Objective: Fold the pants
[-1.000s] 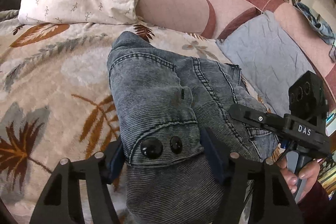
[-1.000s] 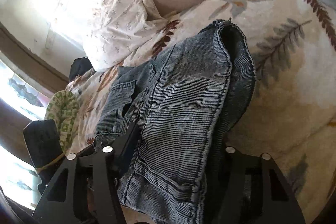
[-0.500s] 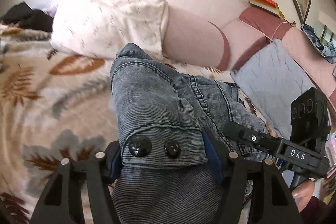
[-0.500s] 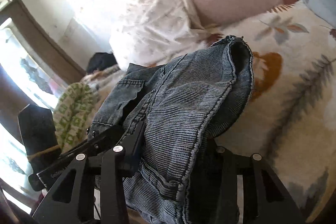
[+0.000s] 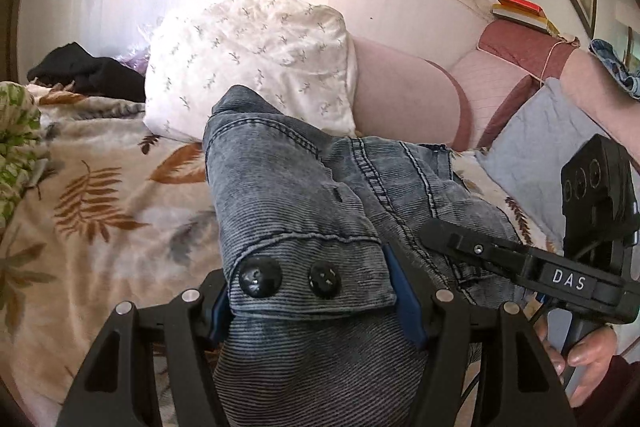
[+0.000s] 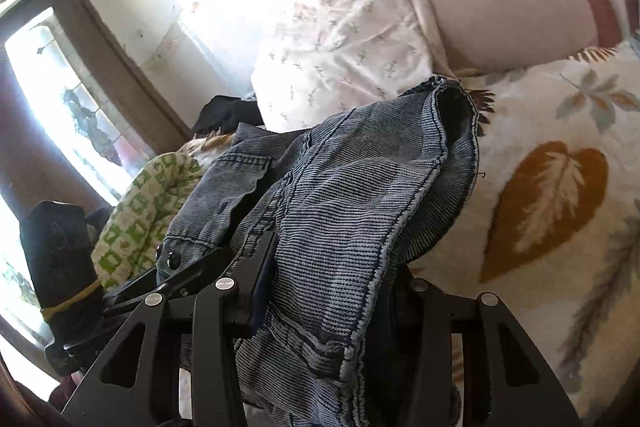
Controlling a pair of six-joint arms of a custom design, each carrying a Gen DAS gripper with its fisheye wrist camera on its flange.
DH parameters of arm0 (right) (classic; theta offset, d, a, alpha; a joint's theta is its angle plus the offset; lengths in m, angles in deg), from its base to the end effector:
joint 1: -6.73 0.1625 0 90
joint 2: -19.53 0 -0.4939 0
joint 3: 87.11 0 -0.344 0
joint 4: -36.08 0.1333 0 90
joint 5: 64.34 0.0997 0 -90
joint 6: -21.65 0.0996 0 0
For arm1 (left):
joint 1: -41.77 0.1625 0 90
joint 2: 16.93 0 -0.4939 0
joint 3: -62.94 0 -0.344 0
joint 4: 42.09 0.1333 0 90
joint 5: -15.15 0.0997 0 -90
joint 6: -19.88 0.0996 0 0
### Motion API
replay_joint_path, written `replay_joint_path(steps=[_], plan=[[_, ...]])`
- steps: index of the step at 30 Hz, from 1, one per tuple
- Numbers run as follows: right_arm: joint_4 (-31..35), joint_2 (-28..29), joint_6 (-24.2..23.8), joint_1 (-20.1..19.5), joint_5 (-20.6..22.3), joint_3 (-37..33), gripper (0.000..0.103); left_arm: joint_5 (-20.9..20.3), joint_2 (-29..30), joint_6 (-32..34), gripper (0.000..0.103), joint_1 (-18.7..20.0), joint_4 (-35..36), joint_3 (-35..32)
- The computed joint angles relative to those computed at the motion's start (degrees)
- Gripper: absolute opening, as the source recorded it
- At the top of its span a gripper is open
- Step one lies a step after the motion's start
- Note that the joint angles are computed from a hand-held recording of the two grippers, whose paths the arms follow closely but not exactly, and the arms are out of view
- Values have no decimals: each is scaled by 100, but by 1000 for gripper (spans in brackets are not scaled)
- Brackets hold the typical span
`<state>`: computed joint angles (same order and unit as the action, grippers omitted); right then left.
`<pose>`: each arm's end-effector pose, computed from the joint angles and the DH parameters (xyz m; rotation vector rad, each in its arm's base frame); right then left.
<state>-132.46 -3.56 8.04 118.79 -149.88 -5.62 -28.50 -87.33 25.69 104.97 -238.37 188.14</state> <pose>0.4171 -0.6536 0.0043 -0.9368 2.8440 -0.5217 -0.0330 -0.5209 0.3819 0.1839 2.2644 -1.2283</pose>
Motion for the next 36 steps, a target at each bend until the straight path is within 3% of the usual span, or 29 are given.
replay_joint_path(steps=[6,13,19,24,29,32,36], plan=[[135,212,-147,45,-43,-238,42,-7,57,113,68,173,-149,18],[378,384,-112,-11,-229,-385,42,26,150,-142,68,363,237,-33],[539,420,-27,-81,-324,-388,43,271,237,-27,70,341,259,26],[852,408,303,-109,-518,-460,59,395,105,-201,74,318,597,31],[849,236,583,-128,-493,-367,75,639,-53,363,81,108,83,301],[523,94,473,-96,-479,-195,75,861,-99,955,84,-61,-465,522],[198,-40,354,-45,-563,2,75,1001,-221,1262,87,-198,-628,737]])
